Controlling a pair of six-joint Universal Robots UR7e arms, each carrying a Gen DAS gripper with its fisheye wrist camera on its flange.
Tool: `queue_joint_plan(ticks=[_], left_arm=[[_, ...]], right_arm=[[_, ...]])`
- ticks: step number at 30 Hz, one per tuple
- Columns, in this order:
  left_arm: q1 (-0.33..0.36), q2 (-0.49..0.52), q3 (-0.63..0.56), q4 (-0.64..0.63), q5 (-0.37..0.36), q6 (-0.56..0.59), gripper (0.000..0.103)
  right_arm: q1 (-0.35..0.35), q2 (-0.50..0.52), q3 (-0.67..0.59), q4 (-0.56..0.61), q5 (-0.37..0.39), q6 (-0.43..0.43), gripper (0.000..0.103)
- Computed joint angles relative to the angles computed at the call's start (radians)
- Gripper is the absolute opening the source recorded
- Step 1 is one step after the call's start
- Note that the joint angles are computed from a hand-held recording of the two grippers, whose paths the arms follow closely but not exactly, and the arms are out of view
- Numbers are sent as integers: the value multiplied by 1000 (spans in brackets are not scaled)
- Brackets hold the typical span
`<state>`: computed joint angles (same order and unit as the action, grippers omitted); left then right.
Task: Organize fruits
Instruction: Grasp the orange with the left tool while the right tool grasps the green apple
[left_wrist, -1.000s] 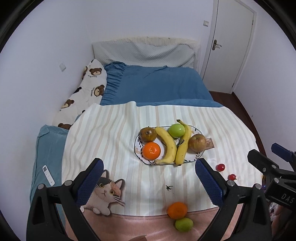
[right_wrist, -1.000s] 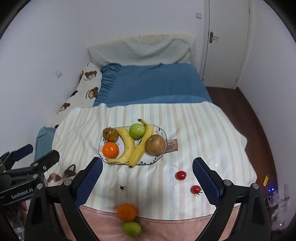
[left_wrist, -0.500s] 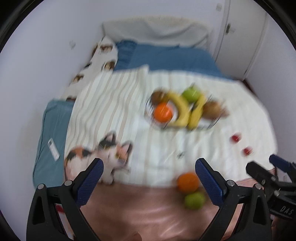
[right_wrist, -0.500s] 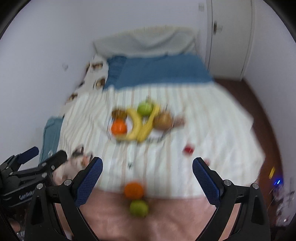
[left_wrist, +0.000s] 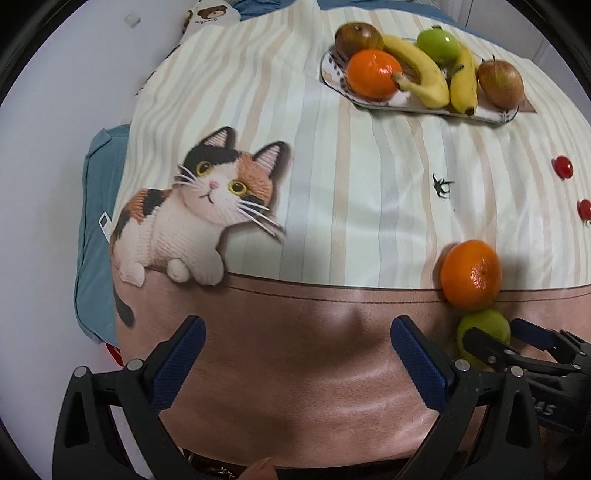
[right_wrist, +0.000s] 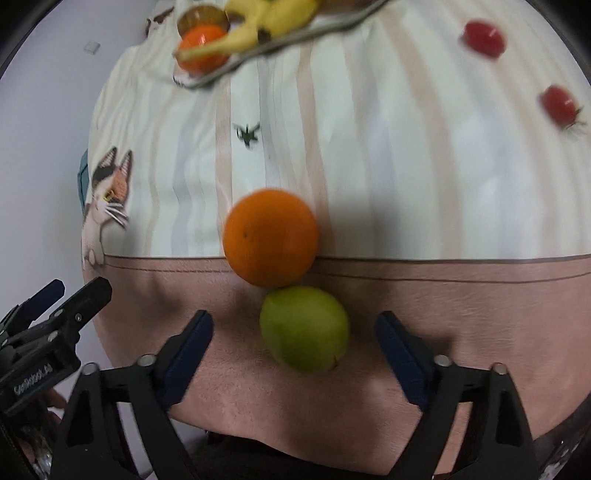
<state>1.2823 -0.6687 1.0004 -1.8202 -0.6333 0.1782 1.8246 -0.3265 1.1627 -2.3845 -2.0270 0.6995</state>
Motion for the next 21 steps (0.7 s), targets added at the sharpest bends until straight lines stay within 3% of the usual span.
queue_joint_plan(ticks=[3,6,9,16,21], left_arm=[[-3,4,2,4,-5,9,102],[-8,9,7,-2,-10,27,102],[-17,11,17,-3,-24,43,102],[-45,35,53,-26,-92,123,102],[-57,105,18,55,-126,151,102]], right_arm=[[-4,23,-28,38,-1,-5,80],[-4,37,-34,63,-20,1,61],[-8,9,28,-8,-8,2,61],[10,-124,213,-82,-142,54,61],[2,-207,314,-104,-181,94,61]])
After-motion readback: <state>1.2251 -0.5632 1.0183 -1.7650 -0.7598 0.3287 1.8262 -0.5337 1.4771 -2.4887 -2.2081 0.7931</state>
